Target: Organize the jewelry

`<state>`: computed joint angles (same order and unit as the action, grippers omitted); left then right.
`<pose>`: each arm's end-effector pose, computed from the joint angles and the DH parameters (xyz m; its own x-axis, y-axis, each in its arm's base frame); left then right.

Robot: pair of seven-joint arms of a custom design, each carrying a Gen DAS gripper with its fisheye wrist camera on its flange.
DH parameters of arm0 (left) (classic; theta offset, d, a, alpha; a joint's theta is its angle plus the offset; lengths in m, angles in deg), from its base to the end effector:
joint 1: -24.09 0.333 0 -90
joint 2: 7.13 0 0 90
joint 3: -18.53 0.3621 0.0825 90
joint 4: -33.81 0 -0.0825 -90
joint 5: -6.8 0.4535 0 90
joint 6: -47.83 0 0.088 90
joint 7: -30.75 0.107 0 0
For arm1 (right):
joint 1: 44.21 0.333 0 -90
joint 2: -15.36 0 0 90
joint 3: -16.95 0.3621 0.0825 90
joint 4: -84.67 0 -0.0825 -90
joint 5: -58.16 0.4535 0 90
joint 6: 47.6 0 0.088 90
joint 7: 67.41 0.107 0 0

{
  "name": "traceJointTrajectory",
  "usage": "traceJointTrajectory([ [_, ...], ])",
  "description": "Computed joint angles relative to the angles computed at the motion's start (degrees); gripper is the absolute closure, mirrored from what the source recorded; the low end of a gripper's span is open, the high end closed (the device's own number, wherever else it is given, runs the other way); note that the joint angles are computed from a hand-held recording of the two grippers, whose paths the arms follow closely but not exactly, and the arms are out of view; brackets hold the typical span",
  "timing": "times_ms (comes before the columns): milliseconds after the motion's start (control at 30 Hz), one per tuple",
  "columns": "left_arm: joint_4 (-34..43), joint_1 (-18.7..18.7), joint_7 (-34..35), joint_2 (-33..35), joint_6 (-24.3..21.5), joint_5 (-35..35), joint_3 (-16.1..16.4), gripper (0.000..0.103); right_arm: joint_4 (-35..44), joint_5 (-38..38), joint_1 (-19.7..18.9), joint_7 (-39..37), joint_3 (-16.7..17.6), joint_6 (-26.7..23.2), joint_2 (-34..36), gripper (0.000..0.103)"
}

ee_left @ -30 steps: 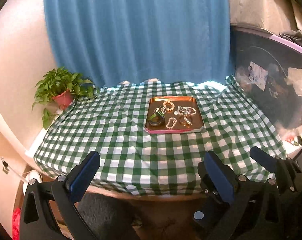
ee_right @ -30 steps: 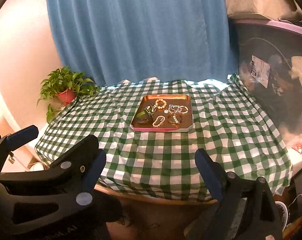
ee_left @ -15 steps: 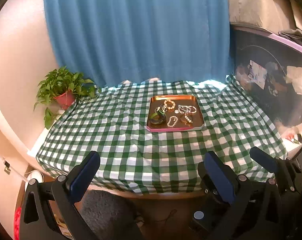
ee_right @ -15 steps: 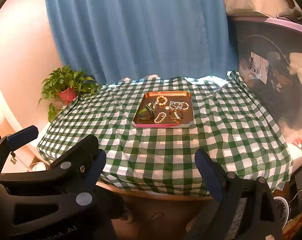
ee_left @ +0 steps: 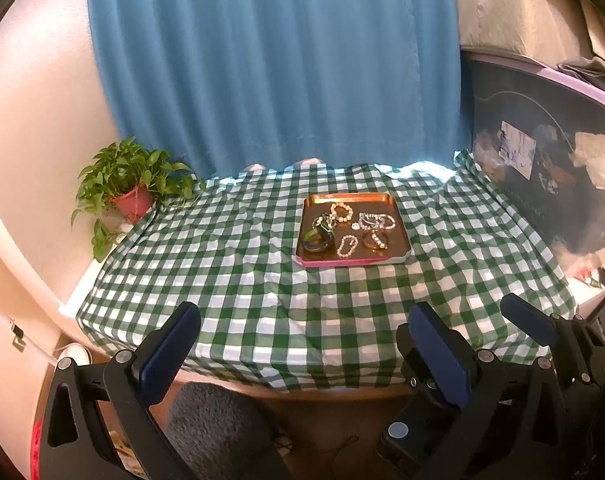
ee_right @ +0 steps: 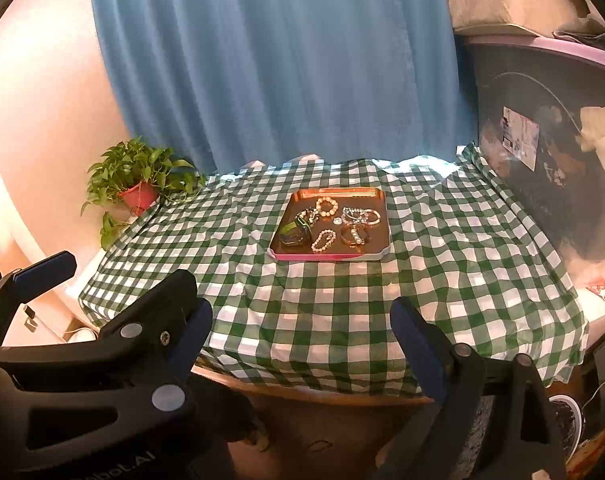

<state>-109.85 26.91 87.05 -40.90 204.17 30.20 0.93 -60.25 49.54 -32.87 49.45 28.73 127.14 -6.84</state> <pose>0.4428 -0.1513 0.5741 0.0525 -0.9918 -0.1164 -0.6457 0.0552 -0.7616 0.4575 0.2157 0.5213 0.1762 -0.9706 -0.1639 -0.6387 0.0140 -0.7694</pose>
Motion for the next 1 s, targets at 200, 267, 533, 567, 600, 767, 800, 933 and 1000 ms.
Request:
traceJointTrajectory([
  [200,0.0,-0.1,0.2,-0.1,-0.1,0.1,0.0,0.000,-0.1,-0.2,-0.2,0.3,0.1,0.2,0.0,0.014],
  [267,0.0,-0.1,0.0,0.0,-0.1,0.1,0.0,0.000,-0.1,0.1,0.3,-0.1,-0.4,0.1,0.0,0.014],
  [533,0.2,-0.2,-0.5,0.1,-0.4,0.3,-0.2,0.000,-0.3,0.2,0.1,-0.2,-0.3,0.1,-0.2,0.014],
  [567,0.3,-0.1,-0.7,0.2,-0.6,0.3,-0.4,0.000,-0.2,0.2,0.0,-0.2,-0.3,0.2,0.0,0.014],
  [600,0.4,-0.2,-0.7,0.3,-0.8,0.2,-0.3,0.000,-0.2,0.3,0.2,-0.4,-0.5,0.2,0.0,0.014],
  [767,0.0,-1.4,0.2,0.0,-1.1,-0.4,0.5,0.000,-0.1,0.0,-0.4,0.3,0.1,-0.4,0.4,0.014],
  [800,-0.1,-1.4,0.4,0.0,-0.9,-0.5,0.5,0.000,0.0,-0.3,-0.9,0.8,0.6,-0.3,0.5,0.014],
  [933,-0.1,-1.7,1.4,0.3,-0.6,-1.0,1.0,0.000,0.0,-1.0,-1.2,1.8,1.0,-0.4,0.6,0.014],
  [1000,-0.2,-1.7,1.6,0.1,-0.7,-1.3,1.0,0.000,0.0,-1.3,-1.3,2.1,1.0,-0.4,0.6,0.014],
])
